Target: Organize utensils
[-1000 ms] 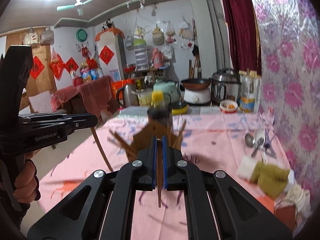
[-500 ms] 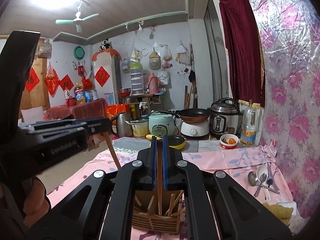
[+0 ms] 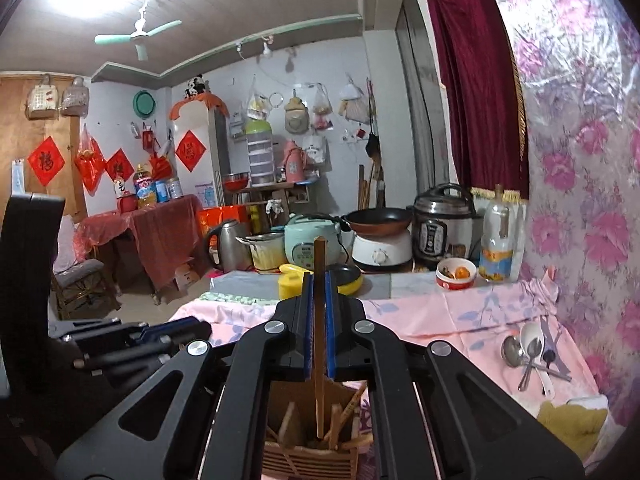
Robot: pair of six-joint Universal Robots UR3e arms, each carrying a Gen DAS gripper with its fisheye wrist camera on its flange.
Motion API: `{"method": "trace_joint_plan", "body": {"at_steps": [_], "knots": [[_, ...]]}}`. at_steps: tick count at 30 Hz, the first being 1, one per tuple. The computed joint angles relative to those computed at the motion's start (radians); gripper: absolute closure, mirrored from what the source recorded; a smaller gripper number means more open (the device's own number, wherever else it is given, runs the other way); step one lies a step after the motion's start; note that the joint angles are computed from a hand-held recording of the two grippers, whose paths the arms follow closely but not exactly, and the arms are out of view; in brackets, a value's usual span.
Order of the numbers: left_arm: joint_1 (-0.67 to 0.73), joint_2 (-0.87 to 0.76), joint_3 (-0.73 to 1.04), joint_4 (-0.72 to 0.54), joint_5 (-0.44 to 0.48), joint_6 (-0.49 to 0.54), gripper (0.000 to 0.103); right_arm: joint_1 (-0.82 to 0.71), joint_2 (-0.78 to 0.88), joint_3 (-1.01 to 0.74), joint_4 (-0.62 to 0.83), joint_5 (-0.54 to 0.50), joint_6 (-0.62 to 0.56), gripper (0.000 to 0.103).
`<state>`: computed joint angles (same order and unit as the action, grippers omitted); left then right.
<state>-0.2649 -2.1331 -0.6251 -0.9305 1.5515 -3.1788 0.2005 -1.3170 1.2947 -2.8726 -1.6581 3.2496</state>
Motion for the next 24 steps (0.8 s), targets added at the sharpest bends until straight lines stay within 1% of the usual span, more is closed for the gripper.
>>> {"method": "trace_joint_plan", "body": {"at_steps": [1,2,4,5,6,7,8,9,13,15,16,17,20,21,23,24], "knots": [[-0.003,0.016,-0.030,0.025,0.012,-0.008,0.044,0.011,0.012,-0.004,-0.014,-0.016,-0.008,0.097],[-0.004,0.041,-0.082,0.068,0.025,-0.016,0.035,0.016,0.020,-0.003,-0.021,-0.020,-0.010,0.097],[0.001,0.075,-0.140,0.097,0.020,-0.012,0.032,0.013,0.029,0.014,-0.021,0.000,-0.008,0.096],[0.005,0.091,-0.164,0.099,0.011,-0.010,0.027,0.007,0.026,0.032,-0.013,0.021,-0.012,0.094],[0.004,0.105,-0.188,0.102,0.022,-0.014,0.024,0.004,0.023,0.044,-0.010,0.024,-0.011,0.091],[0.004,0.118,-0.213,0.110,0.032,-0.017,0.016,0.003,0.010,0.073,-0.014,0.010,0.005,0.086],[0.004,0.127,-0.232,0.117,0.037,-0.020,0.011,-0.002,-0.001,0.090,-0.020,0.014,0.013,0.076],[0.008,0.150,-0.274,0.134,0.035,-0.023,0.010,-0.010,-0.030,0.127,-0.033,0.020,0.021,0.069],[0.024,0.225,-0.396,0.173,0.046,-0.046,0.007,-0.002,-0.120,0.226,-0.075,-0.011,0.010,0.060],[0.026,0.268,-0.466,0.205,0.068,-0.056,0.007,0.003,-0.166,0.277,-0.091,-0.027,0.000,0.053],[0.019,0.298,-0.517,0.227,0.093,-0.060,0.006,0.006,-0.181,0.293,-0.094,-0.034,0.001,0.051],[0.011,0.323,-0.558,0.245,0.117,-0.062,0.006,0.008,-0.205,0.321,-0.102,-0.039,-0.001,0.047],[-0.047,0.402,-0.711,0.338,0.243,-0.061,0.006,0.009,-0.289,0.409,-0.092,-0.066,0.035,0.037],[-0.078,0.427,-0.763,0.370,0.300,-0.067,0.006,0.016,-0.318,0.444,-0.087,-0.087,0.051,0.036],[-0.131,0.471,-0.852,0.417,0.385,-0.078,0.006,0.047,-0.373,0.512,-0.075,-0.143,0.078,0.031],[-0.151,0.491,-0.892,0.437,0.414,-0.083,0.006,0.060,-0.395,0.538,-0.067,-0.162,0.089,0.028]]}}
